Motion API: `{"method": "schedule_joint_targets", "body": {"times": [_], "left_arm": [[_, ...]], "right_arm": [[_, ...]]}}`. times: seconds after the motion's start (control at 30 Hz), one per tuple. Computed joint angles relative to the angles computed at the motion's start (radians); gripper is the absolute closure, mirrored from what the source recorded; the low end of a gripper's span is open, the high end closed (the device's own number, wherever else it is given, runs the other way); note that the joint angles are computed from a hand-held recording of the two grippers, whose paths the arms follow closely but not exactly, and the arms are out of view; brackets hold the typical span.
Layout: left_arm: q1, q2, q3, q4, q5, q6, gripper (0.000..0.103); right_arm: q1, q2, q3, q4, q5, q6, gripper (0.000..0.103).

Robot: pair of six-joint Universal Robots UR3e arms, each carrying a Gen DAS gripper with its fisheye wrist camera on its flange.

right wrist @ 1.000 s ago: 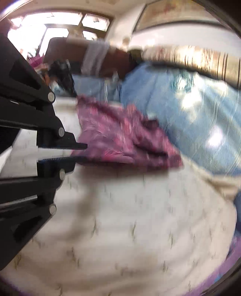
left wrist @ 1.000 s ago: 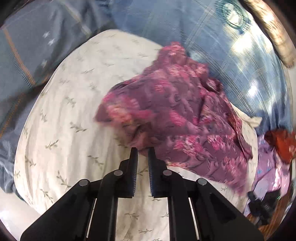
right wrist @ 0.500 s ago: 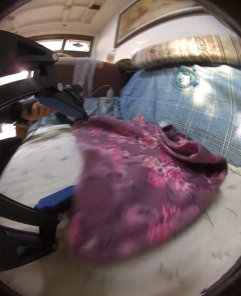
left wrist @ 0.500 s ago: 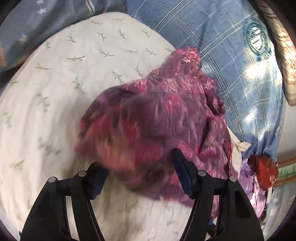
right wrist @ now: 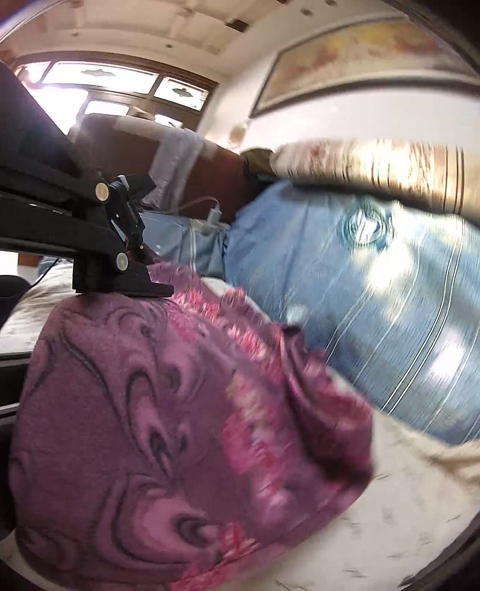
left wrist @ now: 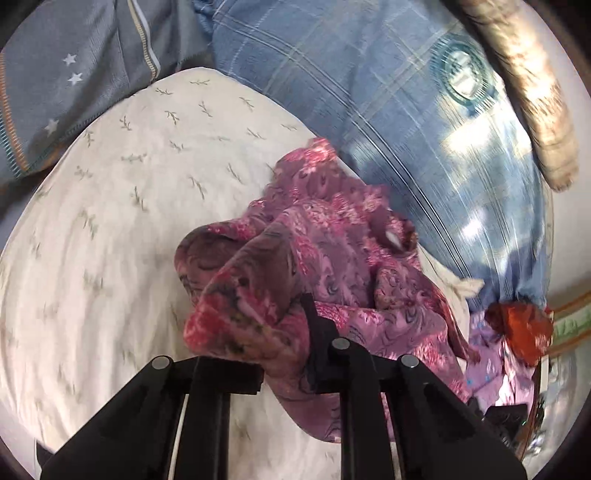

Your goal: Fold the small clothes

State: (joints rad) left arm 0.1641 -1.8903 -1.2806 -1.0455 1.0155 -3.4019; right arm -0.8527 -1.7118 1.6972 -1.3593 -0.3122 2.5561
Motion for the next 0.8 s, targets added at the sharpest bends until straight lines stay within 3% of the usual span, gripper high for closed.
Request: {"method": "schedule_joint_targets", "body": {"times": [0.07,0.13,0.3,0.37,0.47,0.5,0.57,0.6,0.63,0.7,0.8], "left_arm": [[-0.006,0.097,-0.089,-0.023,0.019,0.022,0.089],[0.002,0.186,-0.190,-0.050,0.027,0.067,0.088],[0.014,0.267,-0.353,-0.138,0.078,0.179,0.086],[0.058,0.310,-0.358,-0.219,0.044,0.263,0.086],[0.139,0.430,-0.345,-0.347,0.007,0.475,0.085],[0.167,0.466,-0.335,-0.380,-0.006,0.538,0.082],[0.183,0.495,-0.301,-0.385,-0.002,0.572,0.058],[0.178,0.489,-0.277,-0.355,0.010,0.567,0.030],[0.148,0.451,-0.234,-0.299,0.044,0.542,0.018],[0.085,0.330,-0.128,-0.217,0.094,0.488,0.018],[0.016,0.064,0.170,-0.303,0.110,0.468,0.018]], "right_arm": [[-0.070,0.000,-0.134,0.408,-0.062,-0.281,0.097],[-0.134,-0.002,-0.166,0.578,-0.167,-0.416,0.097],[-0.206,-0.084,0.024,0.383,-0.464,-0.305,0.088],[-0.266,-0.106,0.009,0.464,-0.523,-0.362,0.083],[-0.400,-0.167,-0.090,0.596,-0.579,-0.491,0.074],[-0.464,-0.185,-0.142,0.646,-0.584,-0.548,0.072],[-0.551,-0.181,-0.253,0.720,-0.545,-0.631,0.070],[-0.558,-0.172,-0.294,0.718,-0.514,-0.632,0.058],[-0.546,-0.166,-0.317,0.690,-0.477,-0.616,0.042],[-0.448,-0.137,-0.321,0.518,-0.394,-0.509,0.022],[-0.219,-0.074,-0.225,-0.031,-0.421,-0.172,0.018]]}}
